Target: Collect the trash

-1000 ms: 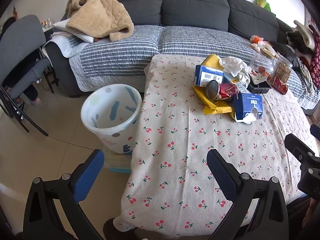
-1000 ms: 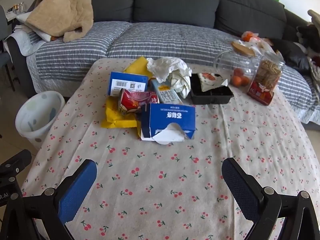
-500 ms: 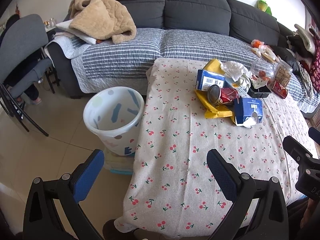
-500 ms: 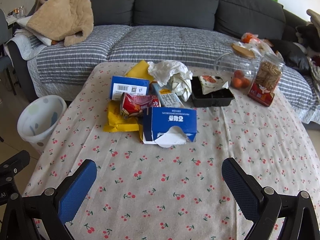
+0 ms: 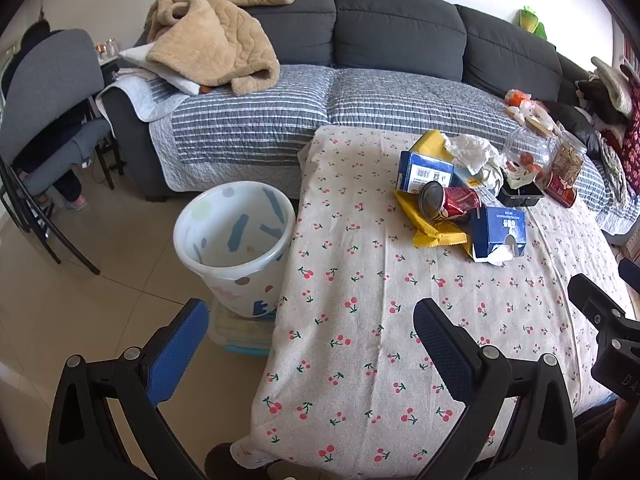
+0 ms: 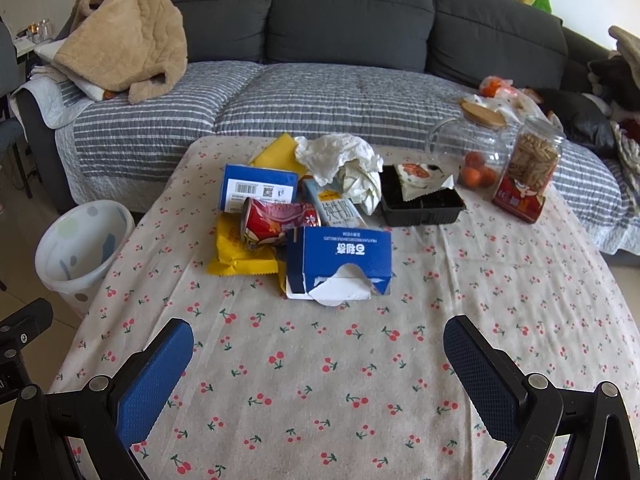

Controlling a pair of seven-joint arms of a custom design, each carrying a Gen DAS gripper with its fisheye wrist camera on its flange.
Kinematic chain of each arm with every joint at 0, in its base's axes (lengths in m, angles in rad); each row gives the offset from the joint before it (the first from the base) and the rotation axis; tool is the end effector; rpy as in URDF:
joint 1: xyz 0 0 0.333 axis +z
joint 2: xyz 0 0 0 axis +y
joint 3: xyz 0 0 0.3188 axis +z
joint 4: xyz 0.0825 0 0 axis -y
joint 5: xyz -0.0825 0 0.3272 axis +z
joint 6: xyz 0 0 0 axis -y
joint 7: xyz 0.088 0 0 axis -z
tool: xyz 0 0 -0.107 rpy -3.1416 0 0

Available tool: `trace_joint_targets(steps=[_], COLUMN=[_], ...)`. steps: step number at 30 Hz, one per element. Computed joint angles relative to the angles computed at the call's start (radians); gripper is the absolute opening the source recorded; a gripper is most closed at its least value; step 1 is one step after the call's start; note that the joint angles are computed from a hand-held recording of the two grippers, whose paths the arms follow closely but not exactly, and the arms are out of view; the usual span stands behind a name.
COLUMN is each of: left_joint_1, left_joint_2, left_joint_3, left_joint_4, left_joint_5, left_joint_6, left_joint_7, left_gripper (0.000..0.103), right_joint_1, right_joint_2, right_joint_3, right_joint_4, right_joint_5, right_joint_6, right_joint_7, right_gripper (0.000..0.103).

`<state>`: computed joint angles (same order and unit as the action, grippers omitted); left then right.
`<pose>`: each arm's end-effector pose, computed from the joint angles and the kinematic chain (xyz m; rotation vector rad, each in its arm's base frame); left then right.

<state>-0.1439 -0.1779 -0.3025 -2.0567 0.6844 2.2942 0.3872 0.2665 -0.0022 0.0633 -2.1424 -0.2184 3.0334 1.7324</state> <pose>0.4422 -0.2082 0.5796 -2.0281 1.3876 -0.5142 0.5050 0.1903 0.5450 -1.9396 1.3222 -0.7030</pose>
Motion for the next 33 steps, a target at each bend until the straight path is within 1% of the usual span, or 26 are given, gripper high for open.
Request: trace_joint_targets(steps=[12, 19, 23, 33], left_joint_1=[-0.001, 0.0, 0.0, 0.001], left_joint_2=[-0.001, 0.002, -0.009, -0.006], left_joint_3=[0.0, 0.0, 0.004, -0.005], left_joint_4=[0.001, 0.01, -0.003, -0.001], left_joint_5=[0.005, 0.006, 0.008, 0.018], left_joint_6=[-0.003, -0.006, 0.003, -0.007], left_joint_7=[-0.002, 0.004, 0.003, -0.01], left_gripper=[0.103, 0.103, 0.103, 0.103], right_joint_1=[-0.001, 0.002, 0.001, -0.002], right_joint_2=[-0.001, -0.004, -0.005, -0.004], right_joint_3=[0.0, 0.002, 0.001, 0.0], right_joint_4=[-0.008, -0.013, -0.012, -0.003], right_joint_5=[-0.029, -0.007, -0.031, -0.076], right_joint_6=[0.007, 0.008, 0.005, -0.024], right_joint_7=[0.019, 0.004, 0.021, 0.054], right_gripper=[0.103, 0.103, 0.103, 0.103])
